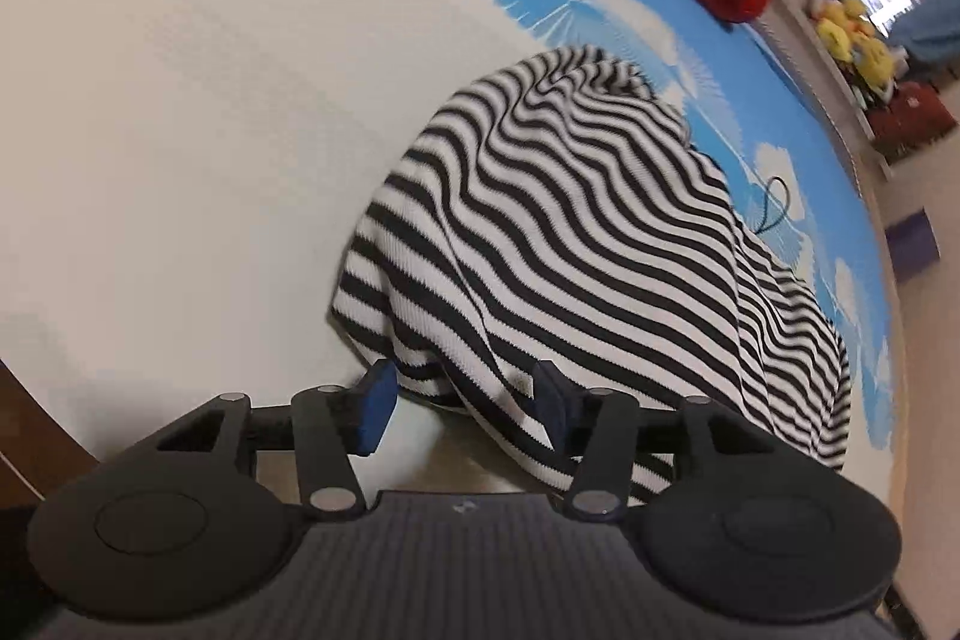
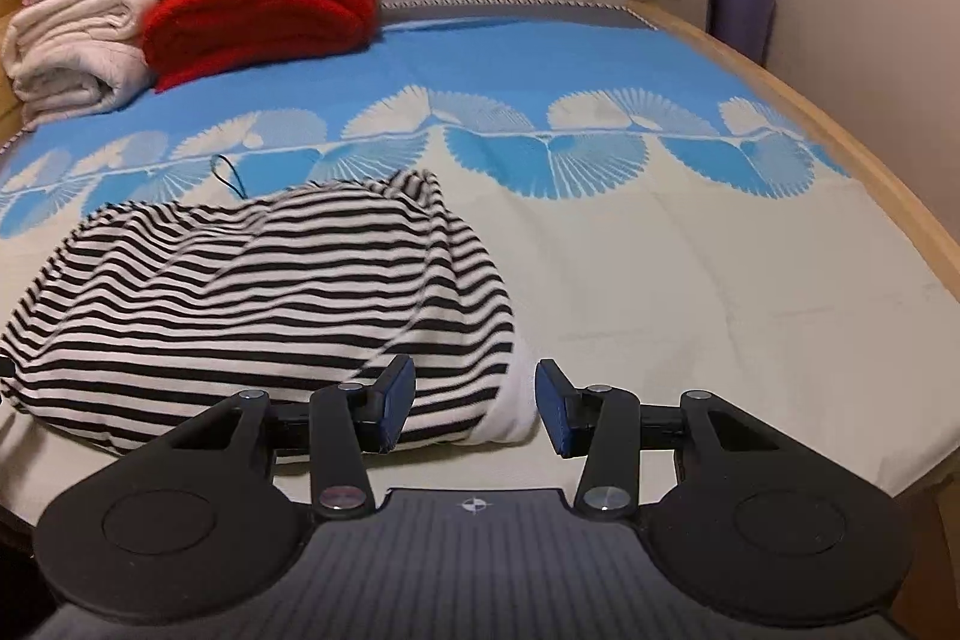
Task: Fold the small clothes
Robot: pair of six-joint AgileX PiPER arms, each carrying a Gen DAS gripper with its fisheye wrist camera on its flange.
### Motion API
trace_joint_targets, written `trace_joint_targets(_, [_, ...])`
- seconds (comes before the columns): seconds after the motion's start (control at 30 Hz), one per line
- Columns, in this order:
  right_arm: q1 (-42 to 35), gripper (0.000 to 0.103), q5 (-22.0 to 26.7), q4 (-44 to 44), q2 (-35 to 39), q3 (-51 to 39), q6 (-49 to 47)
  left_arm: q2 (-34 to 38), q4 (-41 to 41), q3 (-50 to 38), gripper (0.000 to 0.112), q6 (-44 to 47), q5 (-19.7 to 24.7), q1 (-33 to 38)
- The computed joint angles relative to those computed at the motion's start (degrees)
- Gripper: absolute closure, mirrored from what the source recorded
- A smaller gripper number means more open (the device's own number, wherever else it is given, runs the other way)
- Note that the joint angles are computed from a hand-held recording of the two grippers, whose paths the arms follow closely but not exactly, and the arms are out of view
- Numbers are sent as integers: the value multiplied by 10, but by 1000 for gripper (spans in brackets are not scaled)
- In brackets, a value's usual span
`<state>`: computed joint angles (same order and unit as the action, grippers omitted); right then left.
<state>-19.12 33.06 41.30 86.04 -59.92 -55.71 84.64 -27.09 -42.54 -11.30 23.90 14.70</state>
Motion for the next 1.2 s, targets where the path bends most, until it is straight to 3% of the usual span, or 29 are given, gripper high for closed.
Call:
trace_joint_targets(0.17, [7, 57, -2, -15, 15, -11, 12, 43, 7, -13, 50, -44, -14, -10])
trace_joint_targets(0.47, [5, 57, -6, -43, 25, -17, 33, 74, 189, -40, 52, -251, -51, -60])
trace_joint_targets(0.57, [0, 57, -5, -47, 28, -20, 37, 77, 256, -47, 70, -313, -50, -73])
trace_joint_targets(0.63, [-1, 57, -6, -55, 30, -21, 45, 74, 316, -48, 89, -363, -48, -84])
trace_joint_targets(0.73, [3, 57, -9, -87, 35, -28, 80, 64, 387, -53, 95, -402, -39, -103])
trace_joint_targets(0.87, [10, 57, 0, -161, 55, -51, 173, 48, 426, -86, 96, -392, 15, -125])
trace_joint_targets(1.0, [9, 57, 24, -205, 78, -80, 250, 43, 485, -165, 97, -400, 102, -172])
trace_joint_targets(1.2, [-11, 57, 51, -171, 87, -100, 240, 116, 601, -398, 99, -418, 264, -334])
